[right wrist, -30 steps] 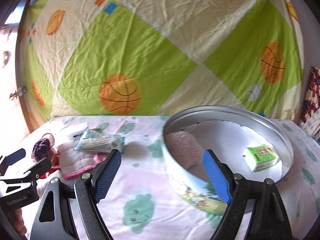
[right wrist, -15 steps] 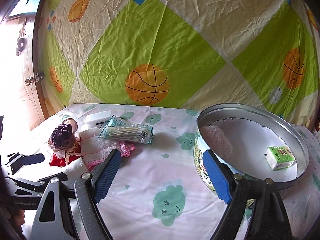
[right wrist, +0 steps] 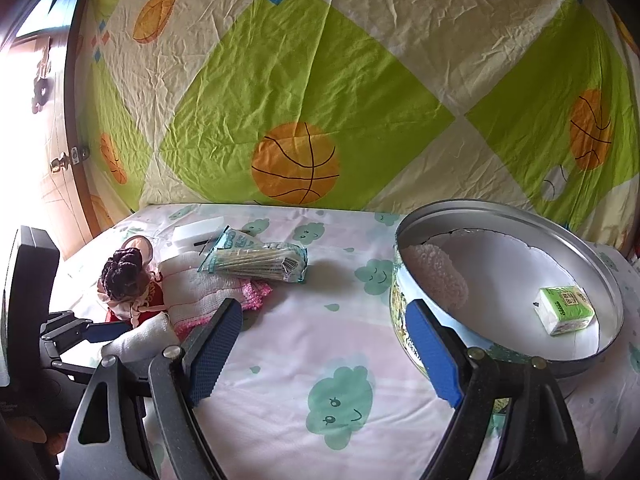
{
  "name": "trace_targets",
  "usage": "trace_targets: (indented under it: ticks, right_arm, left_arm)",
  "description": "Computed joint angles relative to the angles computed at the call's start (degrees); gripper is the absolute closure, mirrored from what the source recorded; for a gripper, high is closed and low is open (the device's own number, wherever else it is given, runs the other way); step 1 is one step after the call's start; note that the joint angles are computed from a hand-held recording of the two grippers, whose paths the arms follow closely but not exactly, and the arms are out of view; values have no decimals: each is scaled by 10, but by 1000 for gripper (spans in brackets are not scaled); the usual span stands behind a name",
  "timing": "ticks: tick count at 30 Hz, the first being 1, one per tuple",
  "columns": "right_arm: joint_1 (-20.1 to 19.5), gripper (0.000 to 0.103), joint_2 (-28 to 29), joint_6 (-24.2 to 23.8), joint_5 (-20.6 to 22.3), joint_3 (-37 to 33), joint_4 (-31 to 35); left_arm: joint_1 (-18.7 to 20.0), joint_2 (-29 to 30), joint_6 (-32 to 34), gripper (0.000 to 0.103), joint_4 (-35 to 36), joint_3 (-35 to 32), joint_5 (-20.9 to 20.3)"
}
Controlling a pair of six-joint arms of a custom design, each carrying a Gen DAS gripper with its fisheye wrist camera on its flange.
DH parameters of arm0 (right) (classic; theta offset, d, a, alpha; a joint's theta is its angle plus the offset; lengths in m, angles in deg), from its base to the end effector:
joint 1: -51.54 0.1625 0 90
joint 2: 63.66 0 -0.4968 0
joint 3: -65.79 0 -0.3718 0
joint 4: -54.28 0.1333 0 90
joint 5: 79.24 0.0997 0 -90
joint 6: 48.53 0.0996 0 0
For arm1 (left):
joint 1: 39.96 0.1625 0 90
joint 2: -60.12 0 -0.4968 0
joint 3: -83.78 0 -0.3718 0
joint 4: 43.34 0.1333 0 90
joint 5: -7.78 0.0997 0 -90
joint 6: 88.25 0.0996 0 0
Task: Organize soft objects
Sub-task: 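Move the left gripper to the white rolled towel and grasp it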
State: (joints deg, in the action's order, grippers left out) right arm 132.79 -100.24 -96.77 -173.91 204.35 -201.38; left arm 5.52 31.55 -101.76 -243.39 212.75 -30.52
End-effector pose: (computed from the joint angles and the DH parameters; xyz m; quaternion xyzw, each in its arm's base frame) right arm 0.0545 -0.4687 0.1402 0.2665 -0.8062 0.4467 0.2819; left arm -0.1843 -0.4890 -0.0098 0.2044 0.8739 -0.2769 0.3432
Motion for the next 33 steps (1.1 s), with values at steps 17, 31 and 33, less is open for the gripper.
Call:
trace_targets:
  ticks: [17, 31, 33]
  right_arm:
    - [-11, 18, -20, 31, 11, 0, 40]
    - [33, 18, -11, 20, 39, -30, 149]
    - [53, 18, 1, 20, 30, -50, 177]
  left_arm:
    - [-47, 48, 118, 71, -287, 55, 15]
    - [-49, 39, 208, 71, -551, 112, 131]
    - [-41, 35, 208, 71, -563, 118, 135]
